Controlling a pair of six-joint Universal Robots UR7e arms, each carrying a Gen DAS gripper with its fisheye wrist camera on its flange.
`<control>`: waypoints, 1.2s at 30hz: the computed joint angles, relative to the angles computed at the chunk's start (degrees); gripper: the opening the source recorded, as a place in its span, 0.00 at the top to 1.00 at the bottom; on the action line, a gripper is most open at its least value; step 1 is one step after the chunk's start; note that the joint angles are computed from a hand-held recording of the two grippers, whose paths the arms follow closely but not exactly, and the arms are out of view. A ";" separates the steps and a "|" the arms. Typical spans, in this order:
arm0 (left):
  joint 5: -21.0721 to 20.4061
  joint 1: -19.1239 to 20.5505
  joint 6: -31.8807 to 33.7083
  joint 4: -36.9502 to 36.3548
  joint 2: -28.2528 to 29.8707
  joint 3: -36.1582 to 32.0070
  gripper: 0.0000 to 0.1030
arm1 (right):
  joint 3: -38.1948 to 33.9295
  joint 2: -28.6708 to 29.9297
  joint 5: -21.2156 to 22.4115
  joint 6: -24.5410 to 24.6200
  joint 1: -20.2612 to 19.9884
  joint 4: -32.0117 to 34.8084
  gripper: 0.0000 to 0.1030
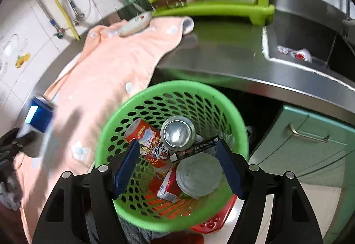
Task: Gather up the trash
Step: 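Carry the blue can over the basket and release it with the left tool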
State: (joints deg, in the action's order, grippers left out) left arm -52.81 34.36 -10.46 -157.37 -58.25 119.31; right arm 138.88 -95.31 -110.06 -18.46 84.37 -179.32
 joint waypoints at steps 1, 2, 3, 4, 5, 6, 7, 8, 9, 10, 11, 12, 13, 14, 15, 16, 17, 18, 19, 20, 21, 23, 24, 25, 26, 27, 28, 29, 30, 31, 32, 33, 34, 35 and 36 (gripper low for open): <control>-1.33 -0.31 0.56 -0.33 2.02 -0.80 0.37 | 0.69 -0.87 0.59 -0.42 -0.25 -0.35 0.33; -2.43 -0.65 0.97 -0.60 4.07 -1.70 0.37 | 1.44 -2.60 1.43 -0.95 -0.70 0.11 0.33; -3.41 -0.88 1.16 -0.63 5.42 -2.32 0.37 | 2.10 -4.07 2.09 -1.39 -1.12 0.41 0.33; -5.39 -0.94 1.82 -0.33 7.26 -3.47 0.37 | 2.50 -4.77 2.22 -1.54 -1.12 0.41 0.33; -6.50 -1.13 2.37 -0.23 9.11 -4.51 0.37 | 3.07 -5.66 2.56 -2.11 -1.53 0.12 0.33; -7.00 -1.25 2.71 0.10 10.36 -5.34 0.37 | 3.57 -6.43 2.84 -2.59 -2.00 -0.21 0.33; -8.49 -1.27 3.46 0.46 12.05 -6.55 0.37 | 3.99 -7.28 3.30 -2.92 -2.54 -0.03 0.32; -10.02 -1.25 4.17 0.66 13.71 -7.72 0.37 | 4.47 -8.39 4.24 -3.38 -3.54 0.42 0.32; -10.57 -1.40 4.59 0.94 14.97 -8.57 0.37 | 4.91 -9.21 4.89 -3.80 -4.45 0.58 0.32; -11.66 -1.50 5.44 1.47 16.40 -9.59 0.37 | 5.20 -9.77 5.44 -4.14 -5.32 0.63 0.32; -12.44 -1.49 6.10 1.69 17.73 -10.57 0.37 | 5.47 -10.52 6.03 -4.29 -6.08 1.05 0.32; -12.69 -1.62 6.23 1.88 18.92 -11.39 0.37 | 5.52 -10.71 6.55 -4.37 -6.70 1.17 0.32; -13.47 -1.66 6.46 2.30 20.20 -12.33 0.37 | 5.75 -11.17 7.38 -4.50 -7.78 1.33 0.32; -13.97 -1.59 6.77 2.56 21.26 -13.14 0.37 | 5.86 -11.69 7.97 -4.64 -8.52 1.78 0.32; -14.15 -1.50 6.81 2.97 22.25 -14.01 0.37 | 5.99 -12.17 8.55 -4.86 -9.28 2.24 0.32; -14.64 -1.34 6.75 3.50 22.89 -14.57 0.37 | 6.12 -12.34 9.01 -5.14 -10.05 2.37 0.32; -15.40 -1.03 6.44 4.35 23.88 -15.43 0.37 | 6.32 -12.46 9.36 -5.36 -10.54 2.34 0.32; -15.38 -0.82 6.20 4.61 24.55 -15.89 0.37 | 6.47 -12.62 9.82 -5.71 -11.15 2.43 0.32; -15.69 -0.56 5.97 5.14 25.19 -16.44 0.37 | 6.63 -12.57 10.08 -5.93 -11.69 2.26 0.32; -16.17 -0.22 5.69 5.68 25.78 -16.89 0.36 | 6.81 -12.47 10.10 -6.06 -11.96 1.97 0.32; -16.16 -0.13 5.31 5.81 26.29 -17.23 0.36 | 7.01 -12.42 10.15 -6.21 -12.24 1.70 0.32; -17.28 0.51 4.72 6.06 26.90 -17.62 0.35 | 7.14 -12.13 10.60 -6.10 -12.82 1.82 0.32; -17.37 0.68 4.32 6.42 27.14 -17.85 0.35 | 7.20 -11.91 10.73 -6.08 -13.01 1.82 0.32; -17.72 0.96 3.81 6.91 27.35 -18.11 0.35 | 7.34 -11.56 10.53 -6.07 -13.04 1.43 0.32; -18.02 1.18 3.80 6.74 27.44 -18.10 0.35 | 7.45 -11.33 10.47 -6.08 -13.08 1.17 0.32; -17.92 1.23 3.85 6.51 27.53 -18.08 0.35 | 7.55 -11.17 10.56 -6.07 -13.10 1.14 0.32; -17.80 1.26 3.79 6.26 27.58 -17.93 0.36 | 7.61 -10.99 10.47 -6.05 -12.98 1.00 0.32; -18.26 1.43 3.66 6.12 27.64 -17.89 0.36 | 7.68 -10.90 10.31 -6.19 -12.91 0.75 0.32; -18.48 1.52 3.49 5.91 27.71 -17.91 0.36 | 7.79 -10.71 9.87 -6.26 -12.59 0.18 0.32; -18.38 1.49 3.40 5.64 27.68 -17.73 0.35 | 7.85 -10.73 9.66 -6.25 -12.33 -0.04 0.32; -18.20 1.43 3.33 5.58 27.68 -17.59 0.35 | 7.74 -10.78 9.63 -6.19 -12.17 0.05 0.32; -18.01 1.38 3.28 5.50 27.79 -17.59 0.35 | 7.72 -10.85 9.44 -6.13 -11.84 -0.08 0.32; -17.78 1.33 3.17 5.36 27.52 -17.30 0.35 | 7.70 -10.95 9.23 -6.10 -11.52 -0.20 0.32; -17.88 1.42 3.12 5.02 27.01 -16.86 0.35 | 7.66 -11.10 9.25 -6.09 -11.43 -0.12 0.32; -18.04 1.42 3.01 4.77 26.81 -16.78 0.35 | 7.70 -11.27 9.26 -5.93 -11.22 -0.13 0.32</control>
